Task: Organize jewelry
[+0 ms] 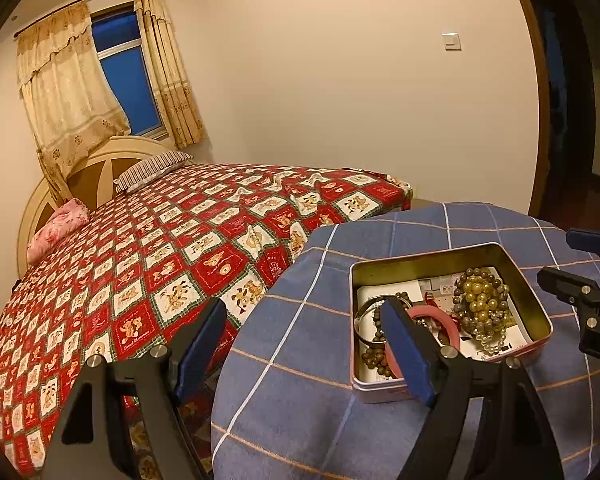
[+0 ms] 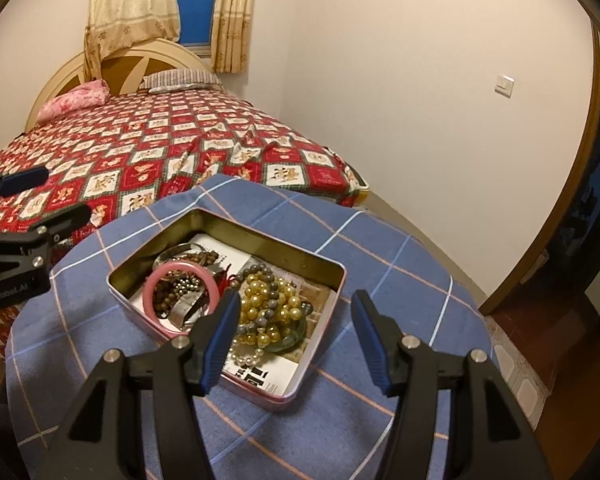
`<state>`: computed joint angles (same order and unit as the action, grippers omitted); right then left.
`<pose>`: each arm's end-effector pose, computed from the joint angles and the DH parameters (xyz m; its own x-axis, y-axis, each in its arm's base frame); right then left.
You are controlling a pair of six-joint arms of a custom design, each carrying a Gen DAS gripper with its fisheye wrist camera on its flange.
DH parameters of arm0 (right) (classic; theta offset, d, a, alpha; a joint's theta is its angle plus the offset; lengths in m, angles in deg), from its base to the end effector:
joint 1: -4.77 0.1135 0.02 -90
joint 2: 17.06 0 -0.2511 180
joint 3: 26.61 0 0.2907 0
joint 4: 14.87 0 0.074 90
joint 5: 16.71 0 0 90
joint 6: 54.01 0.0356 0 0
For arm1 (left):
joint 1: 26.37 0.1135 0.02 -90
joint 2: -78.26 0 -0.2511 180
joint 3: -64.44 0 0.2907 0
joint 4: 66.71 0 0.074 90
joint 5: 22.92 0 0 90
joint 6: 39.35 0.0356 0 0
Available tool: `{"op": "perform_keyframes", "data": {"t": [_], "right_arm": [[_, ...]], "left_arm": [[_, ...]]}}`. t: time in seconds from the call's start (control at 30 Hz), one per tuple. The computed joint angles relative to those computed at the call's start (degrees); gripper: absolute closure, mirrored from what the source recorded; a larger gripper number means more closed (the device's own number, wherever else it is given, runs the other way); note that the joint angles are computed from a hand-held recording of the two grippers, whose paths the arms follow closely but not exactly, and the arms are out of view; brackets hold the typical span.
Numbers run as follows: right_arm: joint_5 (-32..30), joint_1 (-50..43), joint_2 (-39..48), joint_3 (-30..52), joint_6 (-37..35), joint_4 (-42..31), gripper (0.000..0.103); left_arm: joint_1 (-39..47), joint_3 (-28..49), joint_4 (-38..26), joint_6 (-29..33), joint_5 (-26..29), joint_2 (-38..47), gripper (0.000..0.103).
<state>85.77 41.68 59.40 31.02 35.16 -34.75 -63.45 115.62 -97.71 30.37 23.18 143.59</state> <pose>0.2615 0.1868 0.1958 -0.4934 -0.3883 -0.7783 -0.4587 0.8764 -0.1464 0.2282 -0.1415 0.2000 -0.5459 0.0995 -0.8319 -0.1545 0.9639 0.2167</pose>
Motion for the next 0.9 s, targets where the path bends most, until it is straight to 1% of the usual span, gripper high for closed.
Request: {"op": "perform_keyframes", "data": {"t": [0.2, 0.9], "right_arm": [[-0.13, 0.07, -0.58, -0.25, -0.01, -0.35, 0.042], [0.06, 0.31, -1.88, -0.92, 0.29, -0.76, 0.04]], "left_arm": [[-0.3, -0.31, -0.63, -0.84, -0.17, -0.51, 0.023], [-1.55, 0.1, -1.29, -0.84, -0.97, -0.96, 0.023]]}}
